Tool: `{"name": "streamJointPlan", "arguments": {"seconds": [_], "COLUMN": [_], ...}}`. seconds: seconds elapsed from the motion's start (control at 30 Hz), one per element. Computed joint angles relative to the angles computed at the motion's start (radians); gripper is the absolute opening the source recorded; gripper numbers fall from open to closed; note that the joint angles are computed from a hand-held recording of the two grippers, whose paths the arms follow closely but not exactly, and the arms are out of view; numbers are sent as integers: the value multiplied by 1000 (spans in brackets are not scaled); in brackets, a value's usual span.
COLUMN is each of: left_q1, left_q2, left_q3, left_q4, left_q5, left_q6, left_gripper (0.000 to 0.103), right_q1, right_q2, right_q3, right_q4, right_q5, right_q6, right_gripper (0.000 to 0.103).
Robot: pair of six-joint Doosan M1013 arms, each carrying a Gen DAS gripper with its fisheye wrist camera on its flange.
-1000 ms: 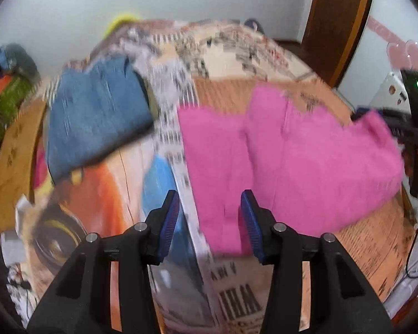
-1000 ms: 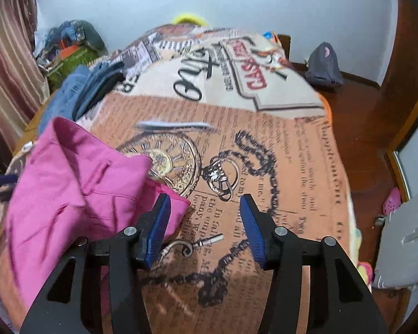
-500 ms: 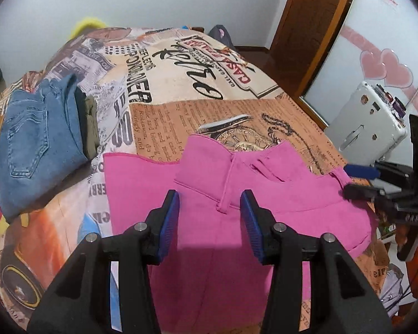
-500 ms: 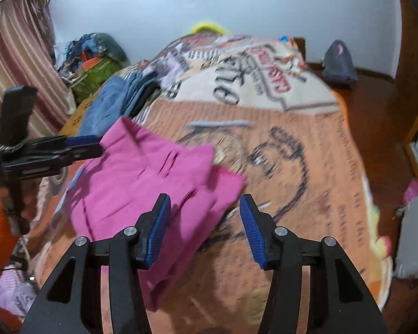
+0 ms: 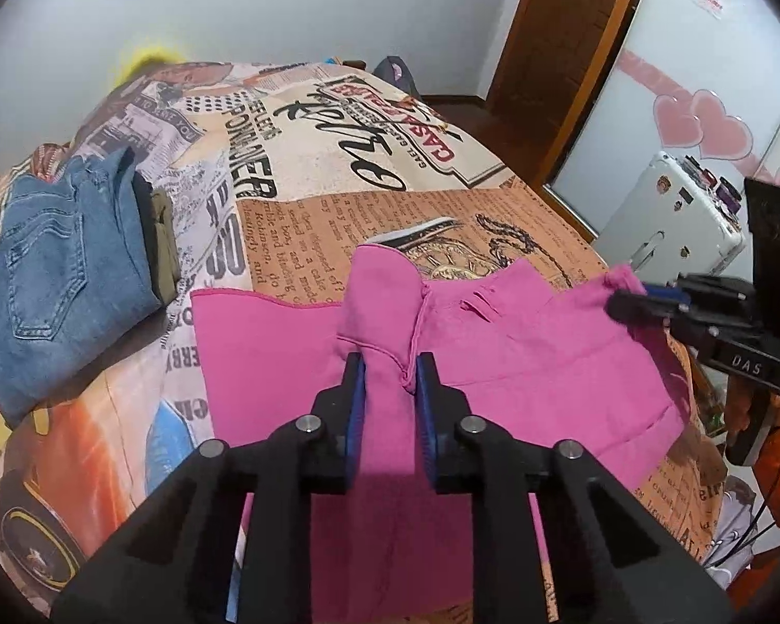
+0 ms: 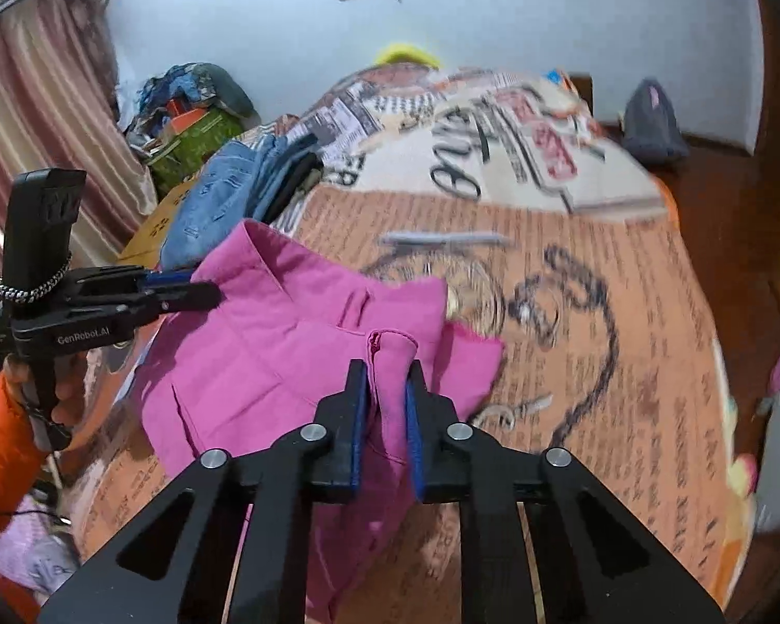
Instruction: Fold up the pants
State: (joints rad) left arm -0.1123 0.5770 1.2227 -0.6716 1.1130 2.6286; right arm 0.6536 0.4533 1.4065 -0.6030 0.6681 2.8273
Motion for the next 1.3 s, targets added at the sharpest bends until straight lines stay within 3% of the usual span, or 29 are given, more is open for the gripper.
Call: {"name": "streamJointPlan", "arguments": {"seconds": [0.37, 0.57, 0.67, 0.73, 0.9, 1.03, 1.13, 1.3], "left_q1": [34, 33, 28, 26, 28, 41, 52, 59], "left_q2": [6, 22, 19, 13, 3, -3, -4, -3], "left_q3": [-17, -26, -20, -10, -2, -8, -12, 1], "left_q4": [-63, -12, 26, 44, 72, 63, 60, 99], "left_q5": [-11, -47, -78, -105, -140, -127, -95, -55], "left_q6": [-70, -143, -151, -139, -151, -179, -178, -232], "left_gripper": [16, 16, 19, 26, 39, 47, 65, 68], "right_q1": [-15, -45, -57, -59, -55, -53, -50, -50], "right_q2": [42, 110, 146, 167, 165, 140, 116, 96], "right_q3": [-83, -156, -202, -233, -240, -222, -198, -168], "right_q4": [-134, -2, 91, 116, 90, 50, 35, 79], "right_q5": [13, 32, 75, 122, 156, 163, 152, 141], "right_q6": [-36, -192, -298, -347, -352, -308, -296, -302], "right_gripper": [9, 9, 15, 18, 24, 44, 48, 55]}}
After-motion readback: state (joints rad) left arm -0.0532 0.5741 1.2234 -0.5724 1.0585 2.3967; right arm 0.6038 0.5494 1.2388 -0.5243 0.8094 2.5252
